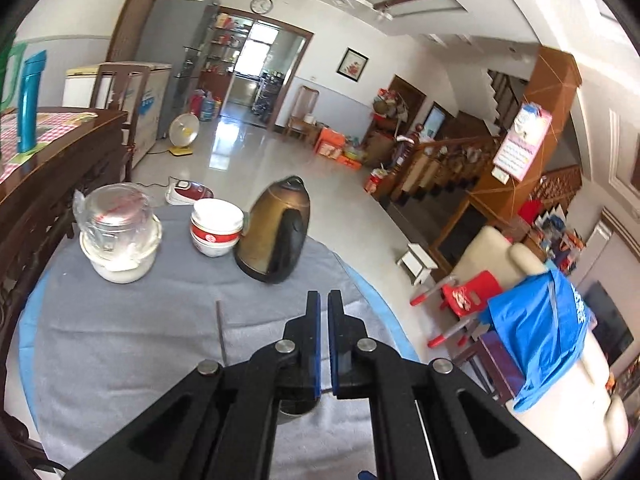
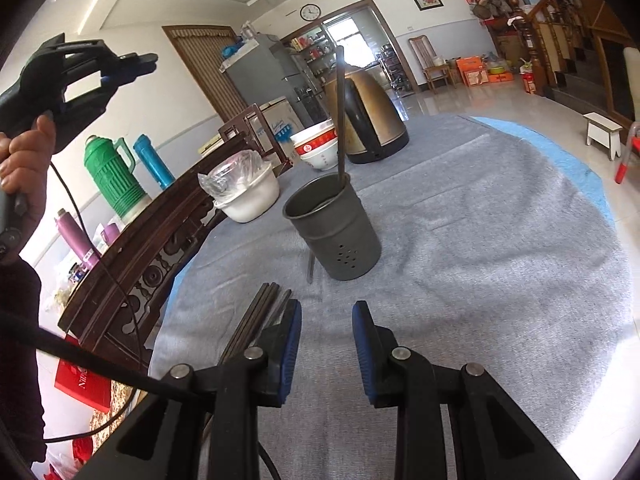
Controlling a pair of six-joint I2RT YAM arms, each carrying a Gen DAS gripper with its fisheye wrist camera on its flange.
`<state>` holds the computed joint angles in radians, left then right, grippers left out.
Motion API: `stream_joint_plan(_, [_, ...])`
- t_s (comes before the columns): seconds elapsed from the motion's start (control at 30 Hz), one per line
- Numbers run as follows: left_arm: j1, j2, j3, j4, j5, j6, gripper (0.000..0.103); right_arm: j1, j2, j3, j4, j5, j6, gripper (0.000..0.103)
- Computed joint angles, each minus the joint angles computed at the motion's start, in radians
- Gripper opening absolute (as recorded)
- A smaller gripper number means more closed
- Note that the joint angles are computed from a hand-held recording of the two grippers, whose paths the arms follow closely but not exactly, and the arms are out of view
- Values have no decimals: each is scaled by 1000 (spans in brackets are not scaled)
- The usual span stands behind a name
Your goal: Organize utensils
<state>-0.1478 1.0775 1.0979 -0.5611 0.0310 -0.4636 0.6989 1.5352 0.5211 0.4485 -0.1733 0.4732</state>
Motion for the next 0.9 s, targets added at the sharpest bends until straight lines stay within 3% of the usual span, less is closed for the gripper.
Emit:
stream_joint_plan(0.07, [-20,15,-4,5,-17,2,3,-11,-7,-8,3,-7,-1,29])
stream_joint_plan(0.2, [87,97,-4,-38,101,19,4,-35,-10,-21,9,-30,-2,29])
stream_joint_plan(0.33, [207,277,-11,-79,230,36,44,-66,27,-18,26,-77,24,30])
stream_joint_plan(0.47, [269,455,-46,-31,264,29,45,-87,72,-10,50,-107,41,30])
stream_joint_plan(0.57, [302,586,1,5,282,10,45,-95,97,0,52,-116,28,30])
stream_joint_plan(0.7, [298,744,146,12,246,-10,45,-118,143,24,52,-138,11,30])
stream_joint_plan(0.9, [275,1071,533,-116,209,-1,45,-162,207,70,39,-179,-10,30])
